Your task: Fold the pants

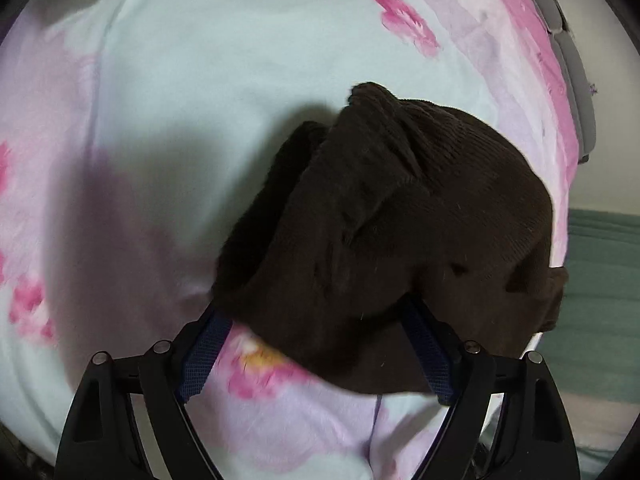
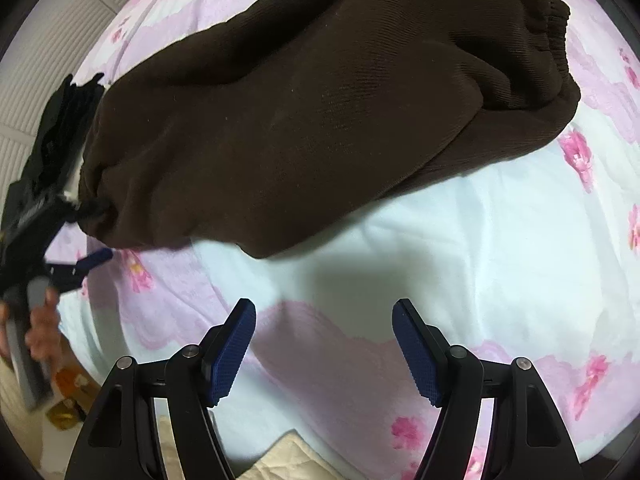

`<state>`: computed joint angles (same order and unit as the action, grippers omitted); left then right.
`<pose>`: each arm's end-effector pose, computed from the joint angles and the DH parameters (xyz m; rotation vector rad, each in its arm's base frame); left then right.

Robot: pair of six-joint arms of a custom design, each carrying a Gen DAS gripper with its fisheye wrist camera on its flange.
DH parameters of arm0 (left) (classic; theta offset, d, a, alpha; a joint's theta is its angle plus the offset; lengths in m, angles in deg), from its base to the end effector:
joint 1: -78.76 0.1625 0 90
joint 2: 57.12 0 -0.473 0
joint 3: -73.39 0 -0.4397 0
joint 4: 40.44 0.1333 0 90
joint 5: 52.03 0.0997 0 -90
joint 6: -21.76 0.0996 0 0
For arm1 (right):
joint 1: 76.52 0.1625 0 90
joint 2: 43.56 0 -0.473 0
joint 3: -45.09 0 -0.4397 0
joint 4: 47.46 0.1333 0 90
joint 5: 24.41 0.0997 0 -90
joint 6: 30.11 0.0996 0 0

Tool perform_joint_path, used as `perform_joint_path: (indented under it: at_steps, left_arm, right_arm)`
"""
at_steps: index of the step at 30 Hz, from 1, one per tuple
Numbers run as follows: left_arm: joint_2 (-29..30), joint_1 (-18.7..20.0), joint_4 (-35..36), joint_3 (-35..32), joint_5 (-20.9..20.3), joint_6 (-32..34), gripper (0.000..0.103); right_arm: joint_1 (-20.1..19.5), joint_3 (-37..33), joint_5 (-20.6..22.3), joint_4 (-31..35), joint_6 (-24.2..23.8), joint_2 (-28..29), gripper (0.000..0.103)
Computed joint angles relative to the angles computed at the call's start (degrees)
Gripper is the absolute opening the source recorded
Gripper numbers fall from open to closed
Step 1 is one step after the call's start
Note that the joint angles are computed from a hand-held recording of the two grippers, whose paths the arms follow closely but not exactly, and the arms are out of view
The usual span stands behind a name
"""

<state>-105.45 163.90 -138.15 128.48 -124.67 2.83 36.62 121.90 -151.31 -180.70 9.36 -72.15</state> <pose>0.0902 -0.8631 0.3707 -0.3522 2.8245 -0.1127 0.3822 -0.7074 -0.0270 -0.3225 -2.5059 0.3441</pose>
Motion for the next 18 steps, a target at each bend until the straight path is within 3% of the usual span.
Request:
perform_joint_path:
  at_steps: [2, 3, 5, 7, 11, 18]
  left_arm:
    - [1.5, -0.4, 1.5, -2.0, 1.6, -0.2, 0.064]
    - [2.2, -0.8, 3.4, -3.4, 2.9, -1.3, 0.062]
    - [2.9, -1.6, 5.8, -5.3, 4.5, -2.2, 0.045]
    - [3.2, -2.3, 8.6, -7.7, 5.3, -3.0, 0.035]
    - [2.4, -3.7, 9.3, -11.1, 2.5, -1.9, 0.031]
    - [7.0, -7.2, 10.9, -22.6, 3.7, 7.0, 0.030]
  right_arm:
    - [0.1, -0.5, -0.1, 0.3, -0.6, 0.5, 0.071]
    - [0.1, -0.6, 0.4, 0.0, -1.0, 0.6, 0.071]
    - [0.0, -0.9, 1.3, -0.9, -1.8, 1.0, 0.070]
    - [-0.1, -1.4, 1.9, -1.9, -2.7, 1.5, 0.068]
    - [-0.4, -2.1, 3.7, -5.1, -4.8, 2.2, 0.066]
    - [-0.1, -5.9, 3.8, -10.4, -11.9, 3.6, 0.065]
